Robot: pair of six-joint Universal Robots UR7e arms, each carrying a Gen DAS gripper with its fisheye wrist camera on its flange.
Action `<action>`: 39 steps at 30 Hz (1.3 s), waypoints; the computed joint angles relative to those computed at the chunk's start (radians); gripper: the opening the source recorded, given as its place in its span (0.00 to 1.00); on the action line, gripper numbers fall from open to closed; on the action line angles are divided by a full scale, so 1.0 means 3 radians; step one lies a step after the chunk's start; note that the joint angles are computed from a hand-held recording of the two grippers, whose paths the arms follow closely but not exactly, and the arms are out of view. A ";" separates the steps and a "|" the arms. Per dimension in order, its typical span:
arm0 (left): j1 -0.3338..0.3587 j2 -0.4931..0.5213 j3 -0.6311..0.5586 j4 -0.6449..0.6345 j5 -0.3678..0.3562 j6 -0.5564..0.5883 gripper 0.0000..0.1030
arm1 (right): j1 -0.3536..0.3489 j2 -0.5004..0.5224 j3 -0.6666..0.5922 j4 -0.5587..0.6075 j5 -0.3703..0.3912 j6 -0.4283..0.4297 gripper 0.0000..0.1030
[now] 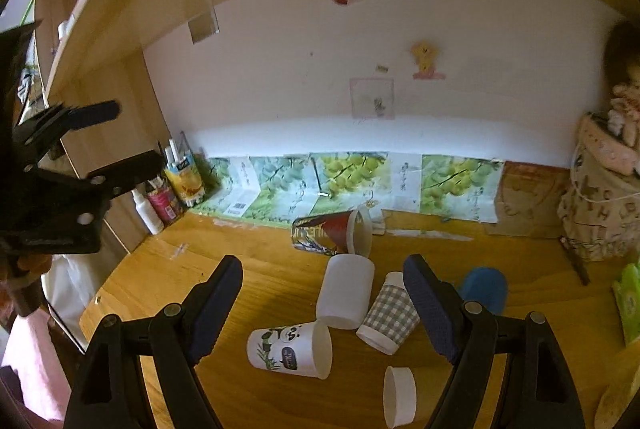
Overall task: Flip cup upright
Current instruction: 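Roll the left tool and reach toward the fallen red-print paper cup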
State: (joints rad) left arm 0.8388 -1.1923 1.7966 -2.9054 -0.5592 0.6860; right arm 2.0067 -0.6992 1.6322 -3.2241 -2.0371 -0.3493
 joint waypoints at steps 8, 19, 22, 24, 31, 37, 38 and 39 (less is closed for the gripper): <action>0.0201 0.0299 -0.0315 0.0306 -0.0240 0.0415 0.96 | -0.0189 0.0112 -0.0140 0.0225 0.0219 -0.0013 0.81; 0.0468 0.0663 -0.0793 0.0828 -0.0515 0.0873 0.96 | -0.0386 0.0218 -0.0241 0.0377 0.0421 0.0119 0.81; 0.0532 0.0760 -0.0923 0.0931 -0.0544 0.0998 0.96 | -0.0408 0.0236 -0.0262 0.0427 0.0436 0.0074 0.81; 0.0578 0.0823 -0.1019 0.1030 -0.0568 0.1044 0.96 | -0.0418 0.0234 -0.0253 0.0436 0.0466 0.0043 0.81; 0.0710 0.1011 -0.1269 0.1215 -0.0597 0.1231 0.96 | -0.0455 0.0233 -0.0265 0.0552 0.0601 -0.0003 0.81; 0.0794 0.1107 -0.1411 0.1451 -0.0627 0.1334 0.96 | -0.0479 0.0238 -0.0281 0.0648 0.0678 -0.0049 0.81; 0.0806 0.1117 -0.1442 0.1535 -0.0646 0.1319 0.96 | -0.0486 0.0242 -0.0288 0.0670 0.0688 -0.0043 0.81; 0.0816 0.1129 -0.1462 0.1565 -0.0662 0.1333 0.96 | -0.0492 0.0245 -0.0292 0.0685 0.0702 -0.0035 0.81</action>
State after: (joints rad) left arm 1.0838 -0.8537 1.3581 -2.4358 -0.7578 1.0858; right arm 1.8591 -0.6258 1.5445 -3.0187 -1.8266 -0.3599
